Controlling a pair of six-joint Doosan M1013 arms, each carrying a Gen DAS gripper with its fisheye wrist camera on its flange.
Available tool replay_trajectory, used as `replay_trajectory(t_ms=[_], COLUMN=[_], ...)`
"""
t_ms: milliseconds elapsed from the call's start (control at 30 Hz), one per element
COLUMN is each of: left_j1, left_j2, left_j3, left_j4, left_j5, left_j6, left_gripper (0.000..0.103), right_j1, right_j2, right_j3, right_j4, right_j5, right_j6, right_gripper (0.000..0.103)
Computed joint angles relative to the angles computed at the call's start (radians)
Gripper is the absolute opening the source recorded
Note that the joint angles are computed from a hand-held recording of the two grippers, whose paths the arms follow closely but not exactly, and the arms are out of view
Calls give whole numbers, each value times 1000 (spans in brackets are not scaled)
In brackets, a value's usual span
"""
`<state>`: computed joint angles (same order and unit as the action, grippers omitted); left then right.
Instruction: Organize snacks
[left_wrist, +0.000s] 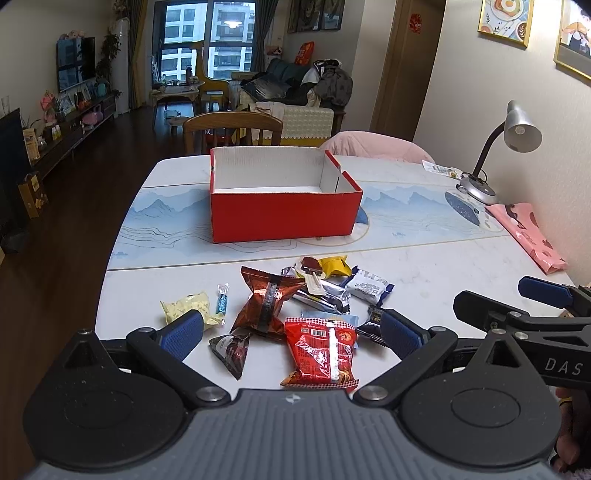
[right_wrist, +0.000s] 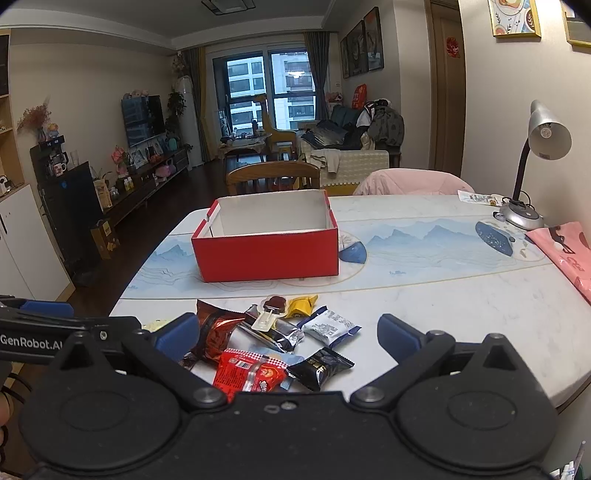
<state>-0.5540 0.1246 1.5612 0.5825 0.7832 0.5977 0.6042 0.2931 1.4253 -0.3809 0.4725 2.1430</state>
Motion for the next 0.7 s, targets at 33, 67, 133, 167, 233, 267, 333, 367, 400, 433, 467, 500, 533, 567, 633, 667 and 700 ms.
replay_trajectory(t_ms=[33,67,133,167,233,267,333,367,400,433,467,500,533,567,633,667,700], left_j1=[0,0,1,1,2,3,4,4,4,4,4,4,5,5,5,5,4], left_j2=[0,0,0,-1,-2,-3,-4,-4,-4,-4,-4,-4,-4,-4,-3,-3,-3], left_j3=[0,0,1,1,3,7,9,10,10,11,11,11,12,11,11,12,11], left_j4=[-1,-1,-5,-9,-15,-19,-26,-27,-28,-26,-26,-27,-29,-33,-37,-38,-40], left_j5=[-1,-1,0,1,1,-2,-3,-3,-3,-4,-4,-4,-5,-5,-5,-6,-6], left_j6=[0,0,2,5,8,9,11,11,11,10,9,10,11,14,18,20,22], left_gripper=[103,103,103,103,103,103,103,103,103,103,103,103,103,103,103,103,103], right_j1=[0,0,0,0,0,0,1,1,1,1,1,1,1,0,-3,-3,-3], right_j2=[1,1,3,3,3,3,4,4,4,4,4,4,4,4,4,3,2], right_j3=[-1,-2,-3,-4,-5,-6,-7,-8,-8,-8,-8,-8,-8,-10,-10,-8,-7], right_j4=[1,3,6,8,14,21,31,30,30,28,26,28,28,31,34,30,26], right_j5=[2,5,8,10,13,14,16,18,19,18,18,19,20,22,24,24,24], right_j6=[0,-2,-6,-9,-16,-25,-36,-36,-37,-35,-34,-35,-34,-37,-42,-38,-35], right_gripper=[103,103,103,103,103,103,103,103,103,103,103,103,103,103,103,103,103])
